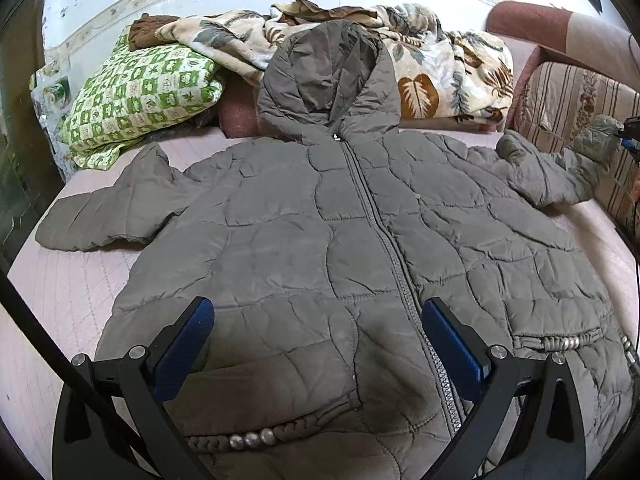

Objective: Fold large clothes
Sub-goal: 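Grasp the cuff of the sleeve nearest the right gripper, then lift the sleeve cuff and carry it across the jacket front with the right gripper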

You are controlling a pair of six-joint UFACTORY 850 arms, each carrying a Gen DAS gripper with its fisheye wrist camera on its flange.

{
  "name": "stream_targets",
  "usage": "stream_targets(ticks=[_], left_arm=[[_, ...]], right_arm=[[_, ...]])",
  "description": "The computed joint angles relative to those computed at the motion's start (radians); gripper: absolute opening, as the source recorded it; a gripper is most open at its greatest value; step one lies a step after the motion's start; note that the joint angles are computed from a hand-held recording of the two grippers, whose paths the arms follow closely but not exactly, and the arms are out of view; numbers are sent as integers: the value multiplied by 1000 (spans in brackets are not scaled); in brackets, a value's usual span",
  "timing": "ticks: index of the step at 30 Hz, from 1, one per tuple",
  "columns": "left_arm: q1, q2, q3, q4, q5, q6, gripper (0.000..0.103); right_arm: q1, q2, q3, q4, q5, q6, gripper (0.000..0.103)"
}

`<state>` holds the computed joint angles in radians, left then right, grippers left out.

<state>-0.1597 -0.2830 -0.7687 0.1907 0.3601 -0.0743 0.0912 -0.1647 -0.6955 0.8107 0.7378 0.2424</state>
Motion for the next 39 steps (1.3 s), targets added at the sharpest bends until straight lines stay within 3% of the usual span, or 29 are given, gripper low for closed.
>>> stream_targets(ticks=[11, 22, 28, 39], left_arm=[[11, 15, 12, -4, 17, -9, 103], [22, 27, 25, 25, 24, -35, 103], [46, 34, 25, 47, 28, -79, 103], [116, 45, 22, 133, 27, -234, 103]], right_arm=[[156, 6, -133, 59, 7, -132, 13], [351, -100, -361, 64, -38, -383, 13], [437, -204, -499, 106, -89, -569, 13], [549, -506, -844, 369, -244, -969, 13]])
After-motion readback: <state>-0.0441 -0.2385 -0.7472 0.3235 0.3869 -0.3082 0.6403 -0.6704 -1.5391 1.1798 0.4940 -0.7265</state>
